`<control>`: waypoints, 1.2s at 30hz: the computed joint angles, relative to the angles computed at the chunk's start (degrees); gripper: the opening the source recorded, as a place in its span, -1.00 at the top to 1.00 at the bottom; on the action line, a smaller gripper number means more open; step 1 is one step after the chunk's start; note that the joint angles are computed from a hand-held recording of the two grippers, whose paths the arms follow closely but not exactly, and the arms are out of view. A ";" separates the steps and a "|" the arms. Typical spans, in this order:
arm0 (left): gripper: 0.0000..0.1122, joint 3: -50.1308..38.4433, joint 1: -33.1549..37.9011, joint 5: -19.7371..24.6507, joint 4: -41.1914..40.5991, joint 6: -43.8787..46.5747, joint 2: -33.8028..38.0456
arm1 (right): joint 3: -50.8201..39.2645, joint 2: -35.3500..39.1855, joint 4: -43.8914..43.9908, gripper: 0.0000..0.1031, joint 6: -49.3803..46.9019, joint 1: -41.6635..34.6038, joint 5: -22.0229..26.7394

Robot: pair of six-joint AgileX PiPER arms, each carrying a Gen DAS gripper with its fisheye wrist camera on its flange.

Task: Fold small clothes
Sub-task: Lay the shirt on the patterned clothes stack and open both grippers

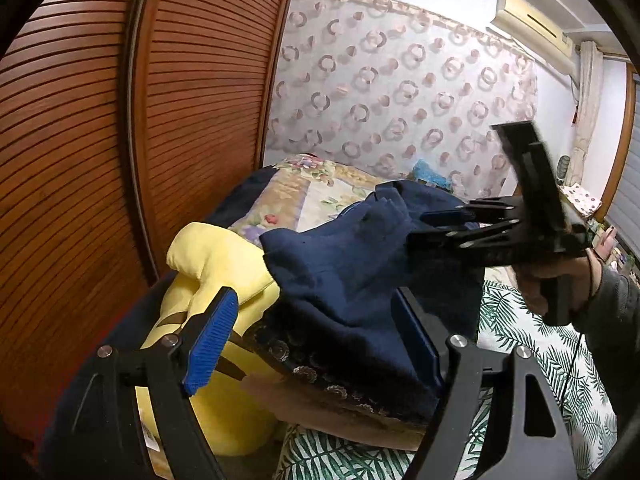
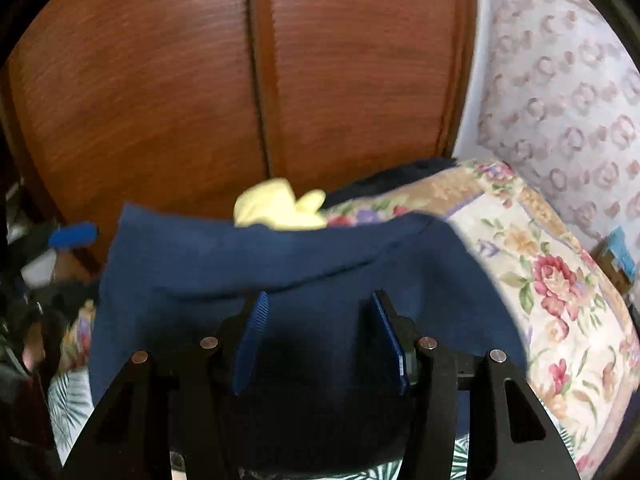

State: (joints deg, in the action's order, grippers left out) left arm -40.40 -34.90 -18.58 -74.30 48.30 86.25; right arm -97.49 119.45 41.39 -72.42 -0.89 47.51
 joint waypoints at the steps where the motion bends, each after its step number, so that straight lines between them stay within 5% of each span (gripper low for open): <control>1: -0.41 0.16 -0.09 -0.17 -0.65 0.71 -0.18 | -1.07 0.68 -1.76 -0.06 2.31 1.49 -0.74; 9: -0.41 0.70 -1.67 -1.81 -8.92 8.67 -2.00 | -13.19 6.71 -3.43 -0.06 18.32 6.78 0.75; 22: -0.41 0.80 -10.30 -9.45 -19.04 18.75 -5.39 | 19.39 -12.52 13.35 -0.06 -0.97 0.39 -9.29; 26: -0.58 1.44 -14.07 -11.54 -19.34 19.18 -7.19 | 31.00 -20.80 19.85 -0.06 -8.54 -2.10 -10.79; 31: -0.83 1.47 -21.33 -17.05 -22.70 21.69 -9.48 | 43.50 -32.52 24.12 -0.06 -13.65 -5.57 -10.95; 36: -0.83 1.39 -28.71 -22.67 -24.89 22.74 -11.49 | 53.73 -43.67 26.62 -0.06 -16.43 -10.26 -8.94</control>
State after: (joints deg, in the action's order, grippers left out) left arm -39.01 -63.61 -41.24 -99.19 71.04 74.76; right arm -43.76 75.78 68.02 -88.86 -11.14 38.58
